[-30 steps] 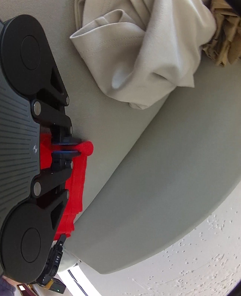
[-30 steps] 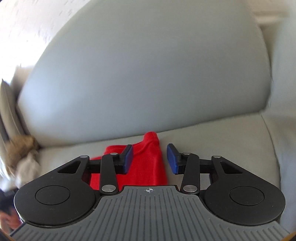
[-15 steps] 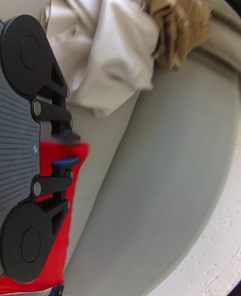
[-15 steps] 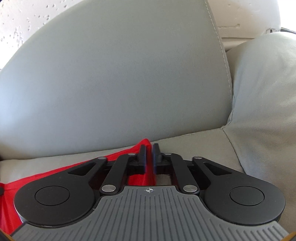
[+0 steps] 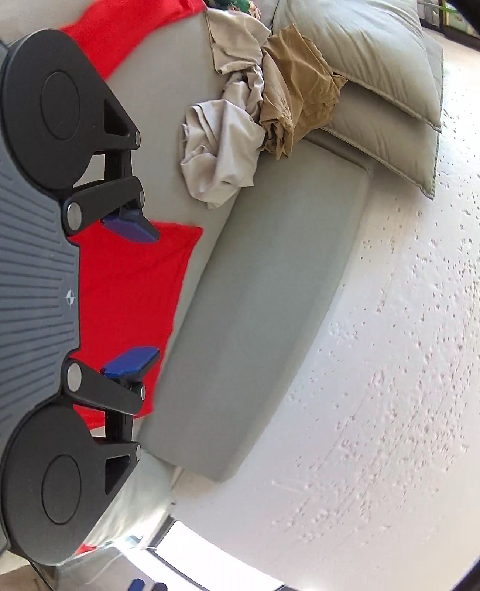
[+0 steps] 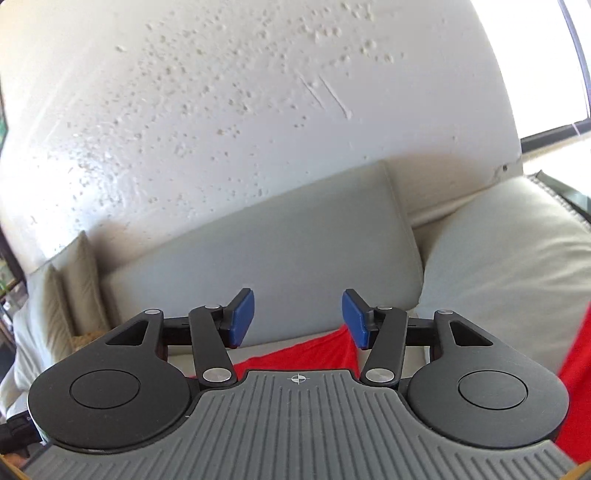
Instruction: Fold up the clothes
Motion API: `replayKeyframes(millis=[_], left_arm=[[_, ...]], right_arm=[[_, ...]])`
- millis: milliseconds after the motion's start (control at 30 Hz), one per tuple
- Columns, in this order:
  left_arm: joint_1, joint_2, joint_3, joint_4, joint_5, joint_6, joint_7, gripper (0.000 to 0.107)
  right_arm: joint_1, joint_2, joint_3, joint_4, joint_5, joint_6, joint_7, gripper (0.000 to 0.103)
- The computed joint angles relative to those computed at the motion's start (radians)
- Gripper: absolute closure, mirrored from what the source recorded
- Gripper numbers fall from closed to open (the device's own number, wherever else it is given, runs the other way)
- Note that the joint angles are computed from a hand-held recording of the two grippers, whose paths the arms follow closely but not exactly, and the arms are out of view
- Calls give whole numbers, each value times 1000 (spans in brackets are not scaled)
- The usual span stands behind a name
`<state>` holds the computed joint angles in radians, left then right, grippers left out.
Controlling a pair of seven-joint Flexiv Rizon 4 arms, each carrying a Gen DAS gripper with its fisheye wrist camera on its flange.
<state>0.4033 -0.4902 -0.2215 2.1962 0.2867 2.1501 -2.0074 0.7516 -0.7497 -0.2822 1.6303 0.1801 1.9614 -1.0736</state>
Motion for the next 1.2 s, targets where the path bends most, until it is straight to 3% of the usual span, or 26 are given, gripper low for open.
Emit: replayKeyframes(millis=[67,100,167,233,300,367,433,500,600,733,767,800,833,967,1100,1167,1200], left_arm=[[-43,40,53,80,-17,-19,32,45],[-64,52,75,113,-33,-27,45,46],[-69,31,91,143,-47,-49,69,51],[-89,-8,117,161,-69,-32,101,58],[-136,-54,159,155,-108,3,149,68],[-198,-98,210,138,-150,61,219,69],[-225,-136,232,104,-155,91,309,68],[-236,-172,241,64,-158,103,395,68],[-188,-214,191,8,-166,61,475,68],[46,-254,-25,-44,-15,-101,475,68],[72,-261,-40,-67,42,-156,433,69],[69,-262,-39,-70,33,-182,448,74],[39,-264,-23,-52,-39,-156,528,79],[-48,-267,65,-31,-75,-63,580,100],[-177,-286,178,21,-140,189,599,103],[-190,-276,177,29,-159,169,608,101],[-191,-270,172,31,-170,149,606,93]], right_arm=[[7,103,38,139,-1,31,-33,26],[-13,149,91,195,22,37,-71,25],[-82,206,195,312,-25,79,-12,26],[-199,171,346,357,-66,106,41,26],[-300,117,463,400,-137,141,118,34],[-330,43,509,411,-211,181,154,53],[-344,-36,537,410,-283,217,182,55],[-299,-78,503,405,-324,239,153,55],[-234,-102,450,392,-335,212,112,55],[-226,-110,440,377,-336,192,101,56],[-238,-108,449,374,-344,184,109,56],[-243,-108,452,371,-347,181,112,56],[-246,-110,454,368,-349,180,116,56],[-224,-118,436,353,-329,181,116,55],[-178,-117,398,344,-293,173,91,55],[-161,-116,385,342,-279,170,74,55],[-157,-116,382,342,-274,169,67,54]])
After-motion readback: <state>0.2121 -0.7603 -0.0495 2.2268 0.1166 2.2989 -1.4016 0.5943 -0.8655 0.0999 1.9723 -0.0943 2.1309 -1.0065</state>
